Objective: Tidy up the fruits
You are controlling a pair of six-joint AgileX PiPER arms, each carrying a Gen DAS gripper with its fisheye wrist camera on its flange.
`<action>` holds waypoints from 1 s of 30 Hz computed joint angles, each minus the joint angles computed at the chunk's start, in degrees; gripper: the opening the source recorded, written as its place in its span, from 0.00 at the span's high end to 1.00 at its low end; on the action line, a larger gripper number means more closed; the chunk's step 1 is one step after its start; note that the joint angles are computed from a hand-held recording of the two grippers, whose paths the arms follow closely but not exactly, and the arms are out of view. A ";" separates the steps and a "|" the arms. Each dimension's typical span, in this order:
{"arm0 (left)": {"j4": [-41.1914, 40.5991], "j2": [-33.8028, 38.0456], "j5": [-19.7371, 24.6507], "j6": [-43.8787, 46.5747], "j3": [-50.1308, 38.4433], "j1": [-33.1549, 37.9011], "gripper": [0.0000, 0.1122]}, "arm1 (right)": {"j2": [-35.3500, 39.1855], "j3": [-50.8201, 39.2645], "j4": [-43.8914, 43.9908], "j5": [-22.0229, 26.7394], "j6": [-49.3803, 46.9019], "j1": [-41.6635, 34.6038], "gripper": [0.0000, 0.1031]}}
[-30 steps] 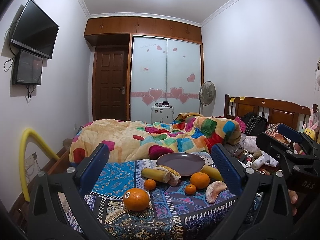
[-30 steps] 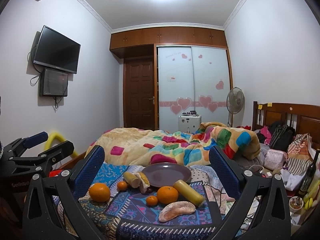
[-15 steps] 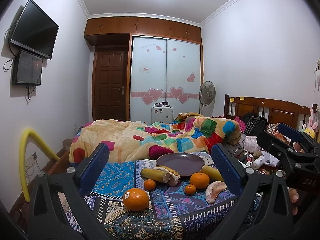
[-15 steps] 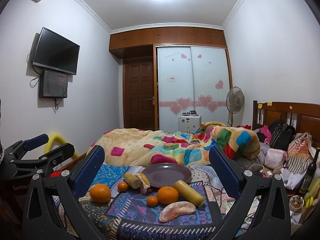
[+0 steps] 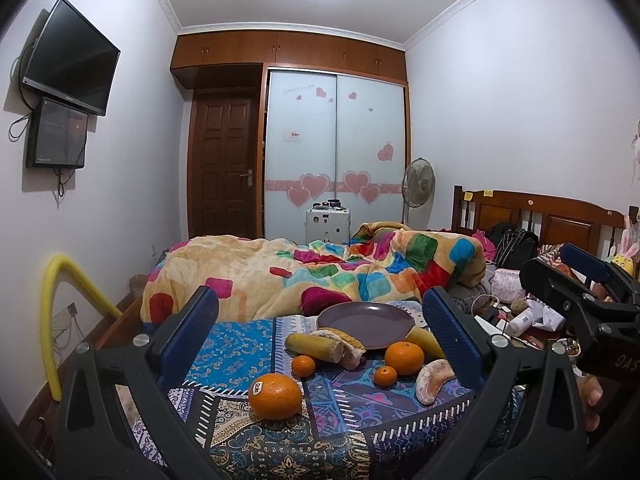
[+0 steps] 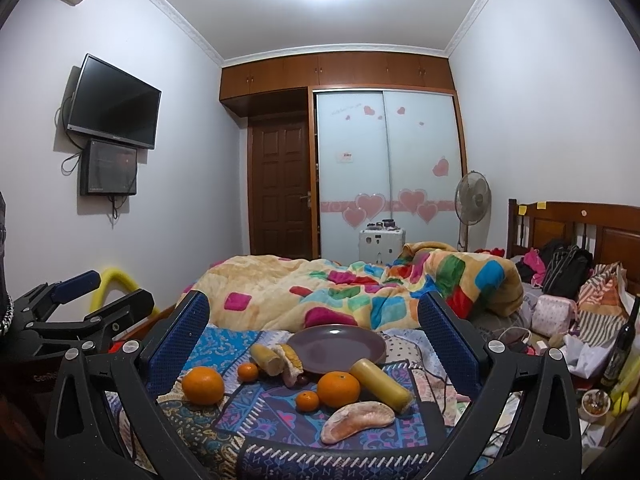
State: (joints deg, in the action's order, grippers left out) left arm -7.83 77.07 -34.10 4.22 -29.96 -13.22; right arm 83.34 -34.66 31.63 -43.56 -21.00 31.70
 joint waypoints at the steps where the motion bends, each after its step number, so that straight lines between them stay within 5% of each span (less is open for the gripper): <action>1: 0.04 0.18 -0.03 0.07 -0.09 0.06 0.08 | 0.11 -0.07 0.04 0.04 -0.10 -0.05 0.00; 15: 6.67 9.17 4.06 -4.16 -6.24 3.55 0.08 | 8.59 -5.63 0.63 5.79 -3.26 -6.21 0.00; 27: 17.53 26.32 15.63 -12.78 -21.35 9.76 0.08 | 20.05 -16.34 -1.44 19.93 -8.54 -16.35 0.00; 30: 26.39 30.72 19.24 -21.09 -26.09 11.16 0.08 | 22.31 -19.77 -6.70 25.01 -5.83 -19.17 0.00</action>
